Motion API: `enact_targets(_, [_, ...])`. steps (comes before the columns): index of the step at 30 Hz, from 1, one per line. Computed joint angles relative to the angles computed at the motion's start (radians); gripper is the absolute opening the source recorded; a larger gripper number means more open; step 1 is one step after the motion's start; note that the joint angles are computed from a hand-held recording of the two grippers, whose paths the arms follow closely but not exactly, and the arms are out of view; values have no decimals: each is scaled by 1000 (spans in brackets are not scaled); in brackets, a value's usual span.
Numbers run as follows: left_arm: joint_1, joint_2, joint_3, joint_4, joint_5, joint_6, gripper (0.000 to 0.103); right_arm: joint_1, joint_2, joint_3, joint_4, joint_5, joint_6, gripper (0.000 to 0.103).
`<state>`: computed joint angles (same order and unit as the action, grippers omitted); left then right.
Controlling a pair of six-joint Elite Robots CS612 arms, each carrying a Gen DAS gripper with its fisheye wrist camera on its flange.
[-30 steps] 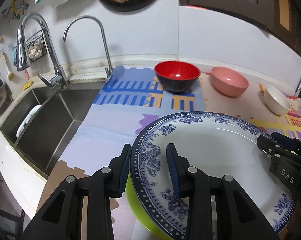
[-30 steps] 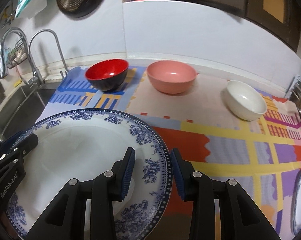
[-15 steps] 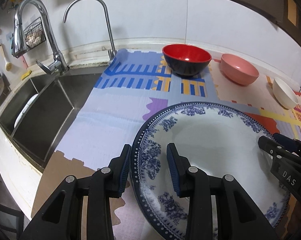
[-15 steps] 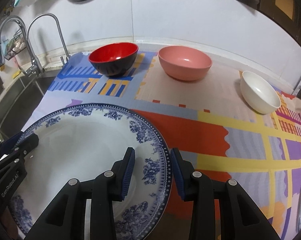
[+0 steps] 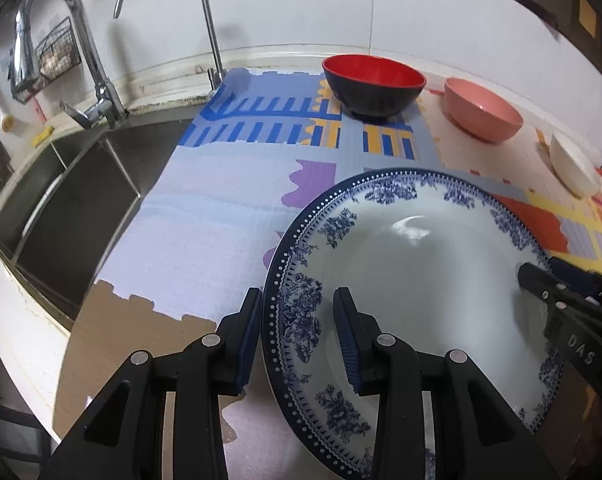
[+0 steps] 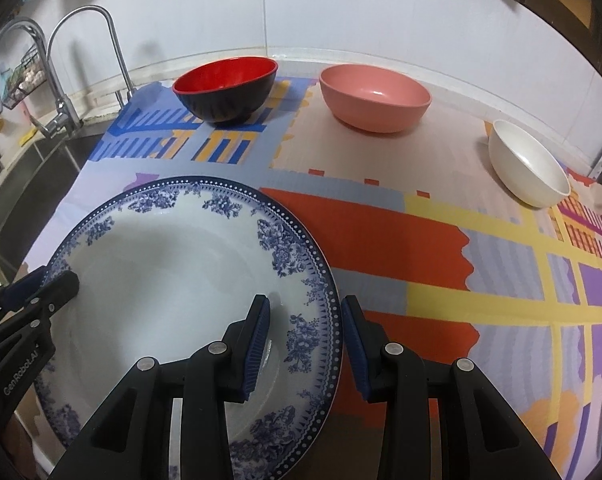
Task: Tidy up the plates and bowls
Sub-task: 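Lower the blue-rimmed plate onto the green plate and open both grippers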
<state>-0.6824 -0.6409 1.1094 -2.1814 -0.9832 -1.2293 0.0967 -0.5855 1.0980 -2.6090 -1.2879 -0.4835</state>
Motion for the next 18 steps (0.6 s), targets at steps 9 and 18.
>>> enact_targets(9, [2, -2, 7, -16, -10, 20, 42, 0, 2, 4, -16, 3, 11, 39])
enact_targets(18, [-3, -19, 24, -91, 21, 83, 57, -6, -17, 35, -82, -11, 54, 49])
